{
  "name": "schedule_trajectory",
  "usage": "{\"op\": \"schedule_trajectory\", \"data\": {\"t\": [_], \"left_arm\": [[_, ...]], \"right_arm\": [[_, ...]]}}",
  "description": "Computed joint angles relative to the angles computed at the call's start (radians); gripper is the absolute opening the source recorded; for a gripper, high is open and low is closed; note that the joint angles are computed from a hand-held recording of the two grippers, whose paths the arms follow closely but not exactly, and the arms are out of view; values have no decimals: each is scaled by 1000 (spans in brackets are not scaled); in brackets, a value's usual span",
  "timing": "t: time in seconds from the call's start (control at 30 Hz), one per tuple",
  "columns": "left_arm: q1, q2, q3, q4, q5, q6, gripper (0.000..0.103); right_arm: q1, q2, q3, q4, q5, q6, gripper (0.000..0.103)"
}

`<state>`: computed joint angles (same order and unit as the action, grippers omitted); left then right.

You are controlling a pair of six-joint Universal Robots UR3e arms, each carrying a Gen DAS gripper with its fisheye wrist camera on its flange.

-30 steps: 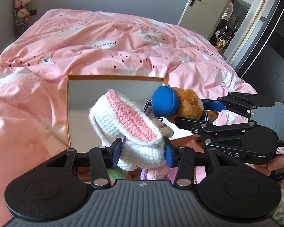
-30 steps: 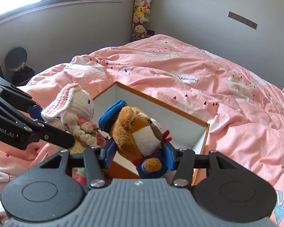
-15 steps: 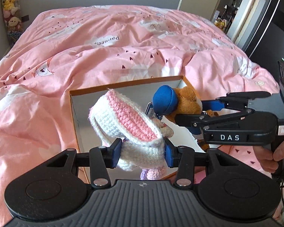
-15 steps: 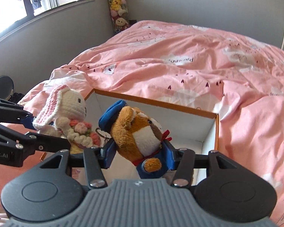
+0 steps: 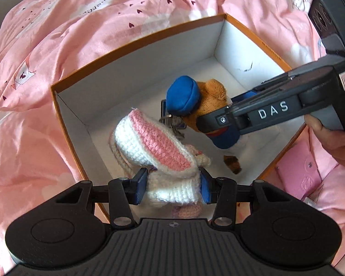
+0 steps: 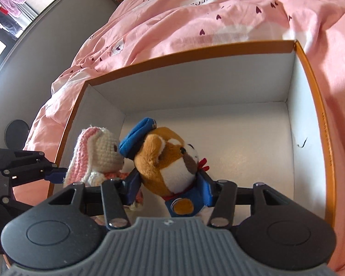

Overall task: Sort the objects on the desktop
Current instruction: 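Lower the plush and bunny into the box and open both tools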

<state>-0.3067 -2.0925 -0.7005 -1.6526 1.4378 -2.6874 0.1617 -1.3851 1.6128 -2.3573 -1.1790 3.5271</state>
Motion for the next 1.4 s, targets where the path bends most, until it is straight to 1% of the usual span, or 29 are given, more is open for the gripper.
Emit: {"op": "schedule_trajectory", "data": {"t": [0.1,0.2,0.23,0.27,0.33,0.4,0.47,0.53,0.6,0.7,0.73,0.77,0.8,0.83,0.87,0.93,1.0,1.1,1.13,1.17,1.23,1.33,1.4], "left_arm": [[-18,-76,137,-103,46,49,54],[-28,-205,380,-272,86,52,54],[-30,-236,438,-309,96,54,55],[-30,-246,454,-319,101,56,55],[-28,-231,417,-304,103,64,57],[-28,-187,322,-247,108,68,58],[-25,-140,228,-192,108,67,58],[-18,-106,170,-166,100,69,58],[-12,-74,118,-141,98,69,61],[4,-26,47,-115,81,62,61],[10,-10,23,-106,72,62,60],[16,9,-11,-87,63,60,56],[19,29,-49,-62,58,58,48],[20,48,-89,-31,62,58,42],[19,61,-115,-11,67,60,41],[14,49,-103,0,66,58,41],[16,49,-112,12,63,58,40],[10,25,-74,-2,68,61,37],[12,31,-78,1,68,63,35],[16,34,-71,-3,65,64,34],[26,45,-81,4,59,61,32],[34,48,-82,2,60,62,32],[37,52,-81,-2,58,70,32]], "right_arm": [[-10,27,18,-34,60,62,54],[2,55,17,-59,91,92,54],[8,62,14,-62,97,94,54],[13,71,5,-62,102,95,54],[21,89,-19,-52,102,94,55],[24,111,-39,-46,104,96,55],[18,136,-50,-45,130,104,58],[10,162,-66,-30,168,113,60],[16,168,-83,-13,164,108,62],[23,162,-103,25,145,104,64],[23,156,-102,35,140,100,64],[23,147,-99,45,132,92,64],[23,137,-97,55,122,85,64],[23,128,-94,66,116,76,64],[20,119,-87,75,117,64,65],[14,113,-83,92,128,49,71],[16,121,-95,119,120,45,73],[27,146,-130,136,109,56,69],[34,154,-144,138,94,65,63],[40,164,-164,155,78,63,60],[40,192,-199,183,99,51,55],[40,213,-239,244,132,22,49],[38,208,-249,277,152,4,48]]}}
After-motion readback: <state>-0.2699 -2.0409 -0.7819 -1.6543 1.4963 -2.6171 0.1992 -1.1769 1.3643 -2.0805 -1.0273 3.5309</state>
